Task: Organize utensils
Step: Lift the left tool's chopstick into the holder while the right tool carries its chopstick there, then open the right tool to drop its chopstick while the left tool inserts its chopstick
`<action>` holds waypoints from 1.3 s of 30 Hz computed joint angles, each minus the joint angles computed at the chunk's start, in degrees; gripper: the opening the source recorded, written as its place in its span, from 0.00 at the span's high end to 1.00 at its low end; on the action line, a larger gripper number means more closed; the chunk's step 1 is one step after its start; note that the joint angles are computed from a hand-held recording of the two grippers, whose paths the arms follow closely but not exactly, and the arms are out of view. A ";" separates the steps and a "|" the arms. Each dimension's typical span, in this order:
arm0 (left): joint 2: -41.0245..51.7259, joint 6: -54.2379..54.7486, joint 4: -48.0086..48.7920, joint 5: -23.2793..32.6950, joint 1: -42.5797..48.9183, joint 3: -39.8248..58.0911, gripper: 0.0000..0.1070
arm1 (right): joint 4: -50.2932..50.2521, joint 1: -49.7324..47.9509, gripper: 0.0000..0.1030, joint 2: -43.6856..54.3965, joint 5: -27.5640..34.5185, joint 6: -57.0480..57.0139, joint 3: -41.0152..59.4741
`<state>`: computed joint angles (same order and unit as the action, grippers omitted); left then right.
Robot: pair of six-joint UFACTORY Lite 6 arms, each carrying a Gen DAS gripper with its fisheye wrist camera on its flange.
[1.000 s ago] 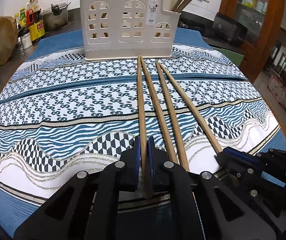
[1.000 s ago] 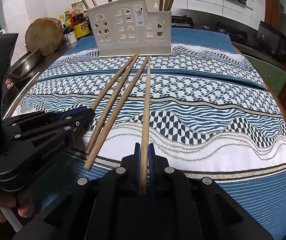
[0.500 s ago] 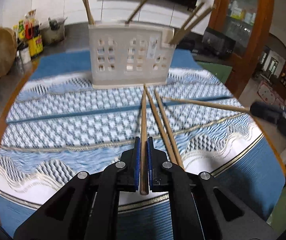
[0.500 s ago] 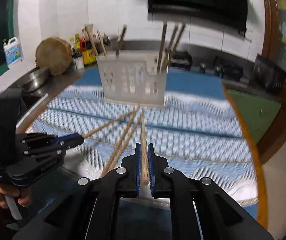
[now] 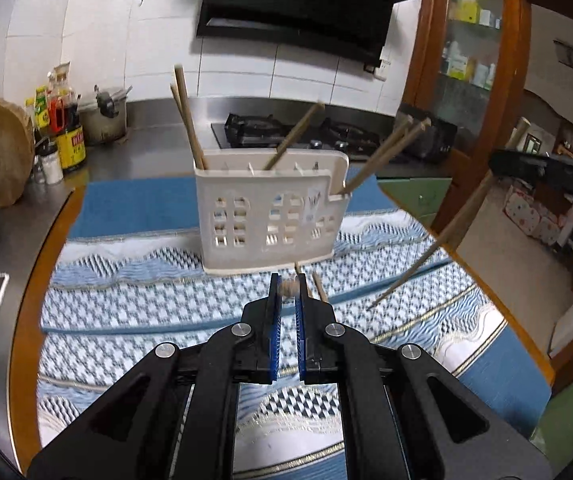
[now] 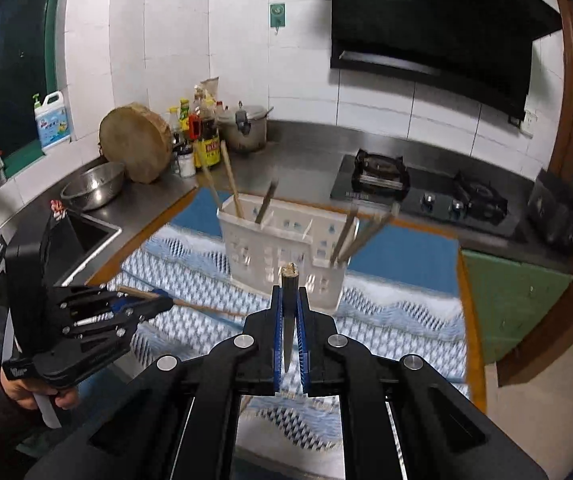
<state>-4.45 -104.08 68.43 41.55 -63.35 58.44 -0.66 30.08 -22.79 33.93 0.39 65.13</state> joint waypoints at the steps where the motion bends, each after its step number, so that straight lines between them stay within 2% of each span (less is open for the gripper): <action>1: -0.44 1.83 -0.69 0.07 0.59 0.88 0.95 | 1.16 -0.62 0.94 1.98 0.94 -1.16 3.40; 10: -2.75 15.63 -6.60 0.29 5.56 7.58 0.95 | -0.17 -2.46 0.94 20.25 7.06 -0.90 31.21; 17: -3.23 25.21 -8.60 3.76 7.67 16.42 0.95 | -3.66 -2.91 0.94 30.64 6.93 2.16 42.42; 23: 2.32 32.64 -6.53 8.02 7.99 31.17 0.95 | -5.87 -3.21 0.94 36.52 5.37 3.56 43.32; 28: 9.94 36.64 -6.03 8.42 10.36 42.44 0.95 | -4.26 -4.24 0.93 38.31 3.09 2.04 40.57; 32: 15.90 37.06 -5.97 6.62 14.13 48.16 0.95 | -3.96 -4.68 0.93 38.04 1.53 1.45 38.56; 36: 19.47 35.45 -7.62 2.19 18.60 49.64 0.95 | -4.39 -4.59 0.93 36.18 0.23 0.62 35.98; 39: 20.67 33.29 -7.25 0.40 20.45 48.94 0.95 | -3.49 -4.85 0.86 33.18 -1.66 -0.80 32.07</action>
<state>16.22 -70.79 61.18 41.95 -42.90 107.38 -4.15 25.23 10.39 32.27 -0.41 97.20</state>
